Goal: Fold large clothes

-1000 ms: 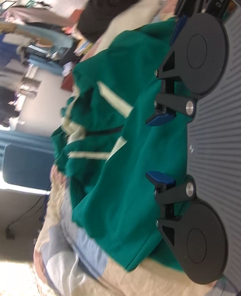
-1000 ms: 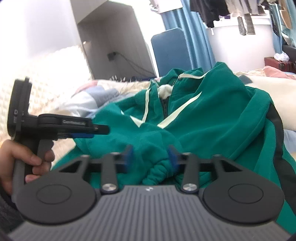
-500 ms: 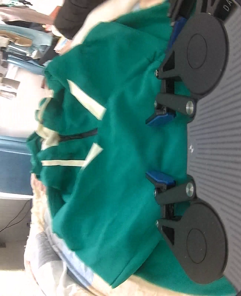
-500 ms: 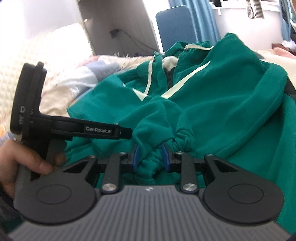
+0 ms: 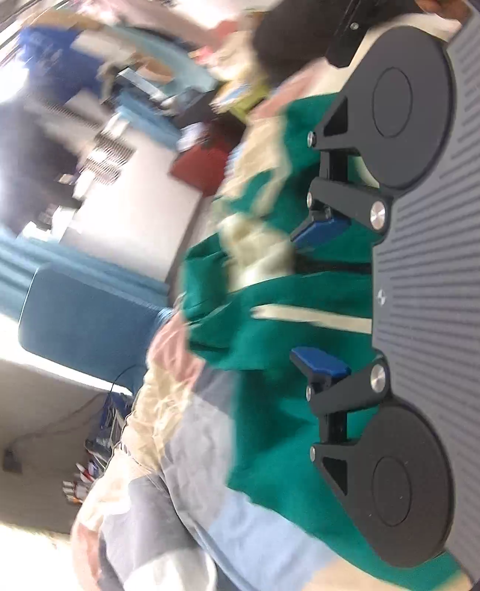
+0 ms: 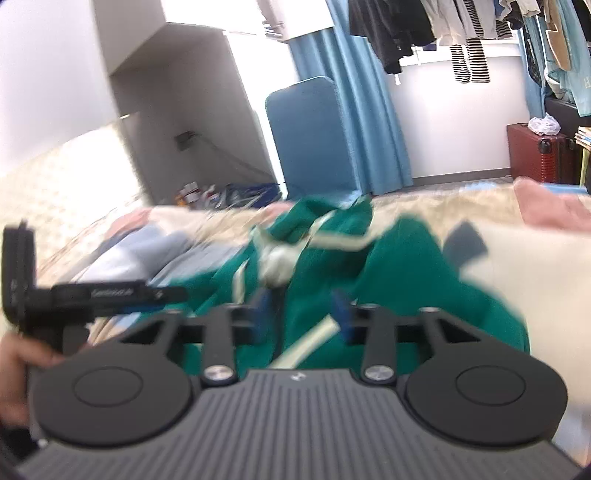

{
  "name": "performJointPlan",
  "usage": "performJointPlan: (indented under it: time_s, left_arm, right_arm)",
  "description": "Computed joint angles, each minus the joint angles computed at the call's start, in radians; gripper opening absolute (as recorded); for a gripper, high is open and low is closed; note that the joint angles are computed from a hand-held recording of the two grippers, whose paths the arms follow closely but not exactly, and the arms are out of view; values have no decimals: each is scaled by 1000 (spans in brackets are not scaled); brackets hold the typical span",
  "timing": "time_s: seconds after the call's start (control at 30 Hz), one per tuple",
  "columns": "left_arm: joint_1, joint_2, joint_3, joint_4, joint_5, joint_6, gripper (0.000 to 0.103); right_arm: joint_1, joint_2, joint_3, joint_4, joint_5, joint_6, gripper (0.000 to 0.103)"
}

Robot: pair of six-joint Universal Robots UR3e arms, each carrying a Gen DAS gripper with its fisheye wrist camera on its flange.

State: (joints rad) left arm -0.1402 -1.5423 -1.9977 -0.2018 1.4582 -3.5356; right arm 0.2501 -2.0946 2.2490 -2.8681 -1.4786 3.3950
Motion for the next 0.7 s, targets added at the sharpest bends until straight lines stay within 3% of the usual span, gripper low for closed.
performJointPlan:
  time_s: [0.03, 0.13, 0.23, 0.3, 0.43, 0.57, 0.63, 0.67, 0.7]
  left_arm:
    - [30, -77, 53, 36, -29, -7, 69]
    - [68, -351, 268, 124, -48, -24, 70]
    - [89, -591, 513, 110, -39, -54, 70]
    - [115, -724, 670, 71, -81, -105, 70]
    - [143, -914, 938, -8, -120, -158, 70]
    - [152, -1087, 1271, -281, -159, -125, 70]
    - [132, -1121, 1338, -331, -99, -115, 68]
    - [128, -1130, 1342, -316, -95, -115, 62]
    - [126, -1136, 1355, -322, -103, -101, 44]
  right_arm:
    - [-46, 105, -64, -37, 31, -9, 75]
    - [-116, 419, -291, -84, 76, 18, 76]
    - [-96, 717, -545, -102, -10, 144, 76]
    - [-101, 884, -725, -56, -7, 207, 76]
    - [-29, 1182, -1124, 117, -158, 196, 76]
    - [-55, 1319, -1291, 212, -75, 240, 77]
    - [-68, 1361, -1346, 267, 20, 163, 74]
    - [-56, 1370, -1359, 278, 14, 125, 73]
    - [-47, 1365, -1345, 264, 8, 102, 68]
